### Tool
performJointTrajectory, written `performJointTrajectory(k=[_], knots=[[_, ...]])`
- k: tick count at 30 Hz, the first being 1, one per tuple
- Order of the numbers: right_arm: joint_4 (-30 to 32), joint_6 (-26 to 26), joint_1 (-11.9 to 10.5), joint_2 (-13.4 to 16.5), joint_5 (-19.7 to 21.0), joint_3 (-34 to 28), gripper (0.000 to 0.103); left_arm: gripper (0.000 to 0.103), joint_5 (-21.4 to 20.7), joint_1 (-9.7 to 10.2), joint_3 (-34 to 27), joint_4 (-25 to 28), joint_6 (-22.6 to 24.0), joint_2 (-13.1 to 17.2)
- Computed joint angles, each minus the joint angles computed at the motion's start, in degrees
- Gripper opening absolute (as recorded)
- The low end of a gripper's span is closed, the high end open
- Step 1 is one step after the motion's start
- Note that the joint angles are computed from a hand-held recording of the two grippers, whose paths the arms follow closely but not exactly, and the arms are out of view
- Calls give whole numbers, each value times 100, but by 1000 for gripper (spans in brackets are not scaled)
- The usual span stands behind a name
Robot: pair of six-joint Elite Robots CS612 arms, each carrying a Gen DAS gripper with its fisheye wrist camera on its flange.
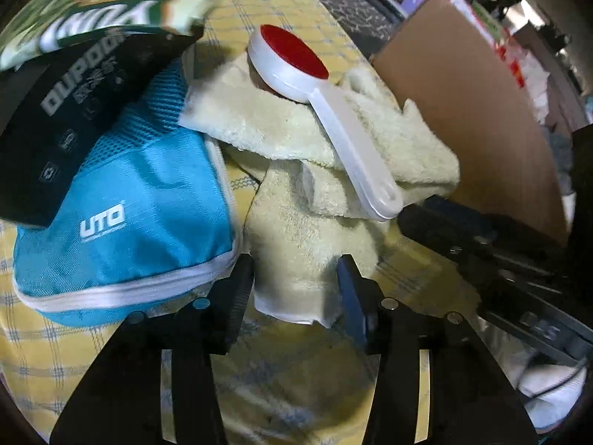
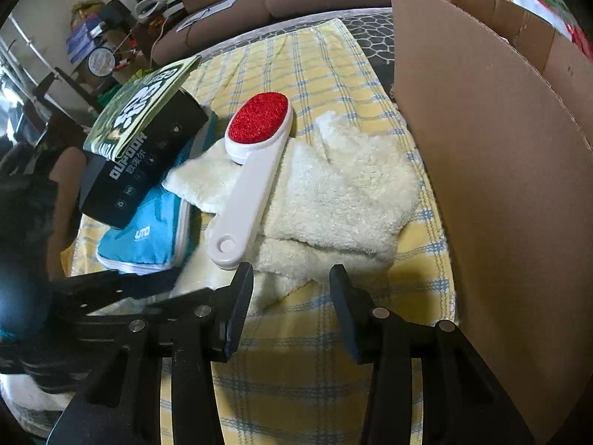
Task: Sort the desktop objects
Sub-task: 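Close the left gripper on the lint brush handle and lift it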
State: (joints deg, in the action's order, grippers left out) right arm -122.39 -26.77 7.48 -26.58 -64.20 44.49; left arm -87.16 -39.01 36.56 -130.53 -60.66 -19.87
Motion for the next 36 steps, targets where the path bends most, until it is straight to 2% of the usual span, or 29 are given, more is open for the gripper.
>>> performJointTrajectory(k=[2,4,6,7,10,16,17,18,20,22,26,29,31,33,36], knots=[[-20,-5,-9,-10,108,13,44,28,9,2,-127,28,26,74],[-16,-11,-17,-19,197,9,44,24,33,-5,-205,101,89,103],[40,1,-26,-21,311,-23,45,29,111,-17,-140,103,26,46],[95,-5,-26,-12,376,-64,45,39,160,-20,1,4,-104,-32],[291,-63,-2,54,527,-247,45,44,23,4,601,-715,-412,-299],[612,-236,172,353,48,-777,45,45,247,0,856,-774,-464,-480],[697,-225,190,430,-8,-905,42,45,266,-2,981,-864,-494,-537],[784,-226,201,505,-30,-1027,30,45,266,0,1065,-947,-533,-574],[906,-202,204,610,-39,-1195,27,45,267,5,1182,-1082,-593,-624],[891,-201,187,604,20,-1173,27,45,292,-6,1399,-1251,-671,-735],[794,-295,159,487,33,-1001,26,45,280,14,1472,-1537,-764,-762],[771,-438,137,364,14,-826,26,46,231,36,1282,-1587,-798,-665],[767,-515,124,288,4,-713,26,53,192,46,1096,-1539,-800,-574],[804,-588,102,214,21,-620,26,56,132,56,996,-1624,-862,-507],[738,-649,66,82,79,-431,26,56,-9,86,838,-1837,-1060,-380]])
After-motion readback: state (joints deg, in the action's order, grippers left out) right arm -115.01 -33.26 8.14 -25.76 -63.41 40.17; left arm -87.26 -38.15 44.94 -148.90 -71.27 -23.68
